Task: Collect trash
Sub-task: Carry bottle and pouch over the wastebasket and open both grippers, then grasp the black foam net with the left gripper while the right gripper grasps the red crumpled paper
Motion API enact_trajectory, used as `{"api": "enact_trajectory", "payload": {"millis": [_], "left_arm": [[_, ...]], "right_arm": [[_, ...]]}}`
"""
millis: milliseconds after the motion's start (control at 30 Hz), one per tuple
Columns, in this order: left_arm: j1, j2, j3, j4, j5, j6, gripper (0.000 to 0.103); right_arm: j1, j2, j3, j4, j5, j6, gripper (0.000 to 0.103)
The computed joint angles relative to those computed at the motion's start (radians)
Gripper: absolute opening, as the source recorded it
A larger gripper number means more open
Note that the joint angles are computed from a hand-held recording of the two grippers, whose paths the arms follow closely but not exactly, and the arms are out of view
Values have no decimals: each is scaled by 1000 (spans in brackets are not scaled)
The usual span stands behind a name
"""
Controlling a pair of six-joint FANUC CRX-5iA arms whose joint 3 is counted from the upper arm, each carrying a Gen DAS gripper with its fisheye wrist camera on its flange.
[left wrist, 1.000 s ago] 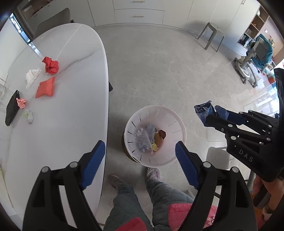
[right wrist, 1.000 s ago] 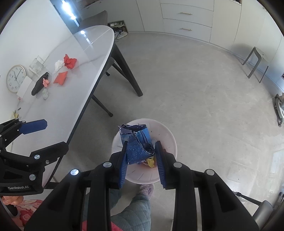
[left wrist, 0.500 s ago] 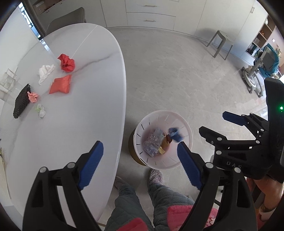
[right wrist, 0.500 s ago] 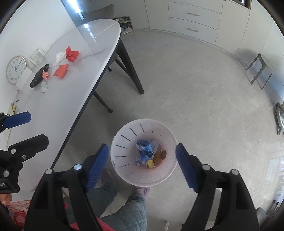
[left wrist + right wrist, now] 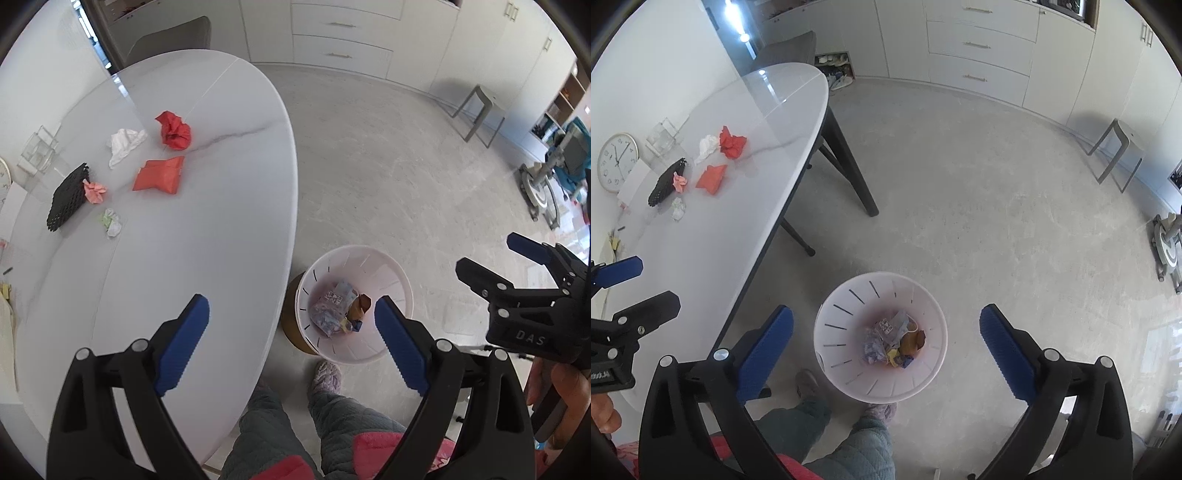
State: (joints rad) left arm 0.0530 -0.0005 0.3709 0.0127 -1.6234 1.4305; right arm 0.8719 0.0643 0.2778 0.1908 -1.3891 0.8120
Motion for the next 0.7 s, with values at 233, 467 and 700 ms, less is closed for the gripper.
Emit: {"api": "enact_trajectory", "payload": {"millis": [233, 467, 700], "left_arm": [[87, -13, 2, 9, 30, 77, 88], [209, -19, 15, -42, 31, 120, 88], [350, 9, 39, -41, 53, 124, 88]], "right_arm": [[-9, 59, 108, -20, 9, 121, 100], [-16, 183, 292, -74, -2, 242, 100], [-16, 360, 553, -119, -45, 319, 100]]}}
